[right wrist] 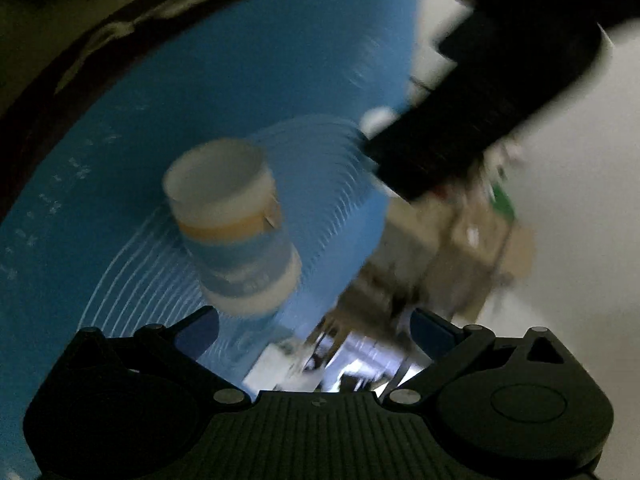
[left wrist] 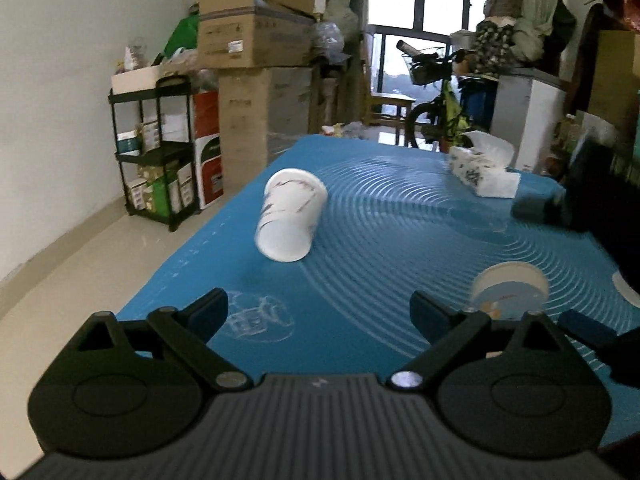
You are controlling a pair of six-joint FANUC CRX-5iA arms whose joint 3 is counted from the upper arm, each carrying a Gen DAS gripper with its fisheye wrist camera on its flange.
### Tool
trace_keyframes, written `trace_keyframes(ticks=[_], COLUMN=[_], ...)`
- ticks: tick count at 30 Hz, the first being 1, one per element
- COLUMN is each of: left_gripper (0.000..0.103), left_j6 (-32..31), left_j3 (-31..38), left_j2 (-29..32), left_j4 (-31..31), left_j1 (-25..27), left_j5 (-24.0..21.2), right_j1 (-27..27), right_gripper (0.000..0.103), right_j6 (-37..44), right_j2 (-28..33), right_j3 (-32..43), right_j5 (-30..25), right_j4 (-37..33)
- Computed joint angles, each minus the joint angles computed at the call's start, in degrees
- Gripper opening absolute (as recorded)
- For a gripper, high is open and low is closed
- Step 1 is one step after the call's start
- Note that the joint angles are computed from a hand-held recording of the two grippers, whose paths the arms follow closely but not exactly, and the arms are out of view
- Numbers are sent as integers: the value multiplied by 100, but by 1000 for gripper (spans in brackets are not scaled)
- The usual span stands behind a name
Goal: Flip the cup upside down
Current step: 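Lift and rotate the cup with the right gripper, rim facing down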
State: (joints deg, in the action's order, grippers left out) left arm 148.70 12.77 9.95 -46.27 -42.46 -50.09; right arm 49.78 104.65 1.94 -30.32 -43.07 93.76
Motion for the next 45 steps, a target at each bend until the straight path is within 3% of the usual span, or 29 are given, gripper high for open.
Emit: trace_keyframes(ticks=[4, 7, 14, 17, 20, 25, 31, 34, 41, 45], left_gripper=[97, 97, 97, 97, 97, 97, 96, 96, 96, 96], left_j6=[15, 69, -41, -66, -76, -81, -200, -244, -443, -512], left_j3=[-65, -157, -251, -231, -215, -200, -107, -41, 237, 397], left_j2=[-49, -123, -184, -164, -155, -139, -72, -37, 155, 279], left_j4=[-70, -88, -14, 18, 29, 40, 80, 47, 111, 38], left_j1=[6, 26, 68, 73, 64, 41, 21, 1, -39, -128], left_j5=[-74, -33, 30, 22, 8, 20, 49, 74, 185, 157], right_j1=[3, 31, 45, 24, -80, -37, -181, -17, -341, -653], right_gripper=[101, 101, 94, 83, 70, 67, 67, 67, 67, 67], right_j6=[1889, 2870, 3613, 3578, 3115, 2553, 410, -846, -3712, -4929], right_j2=[17, 89, 286, 361, 349, 430, 343, 385, 226, 126], right_j3=[-3, 45, 154, 235, 145, 239, 431, 1153, 2359, 2492], right_j5=[245, 271, 156, 203, 449, 226, 131, -251, -569, -627], right_j4=[-685, -1310, -1510, -1478, -1173, -1238, -1352, -2635, -4760, -5442])
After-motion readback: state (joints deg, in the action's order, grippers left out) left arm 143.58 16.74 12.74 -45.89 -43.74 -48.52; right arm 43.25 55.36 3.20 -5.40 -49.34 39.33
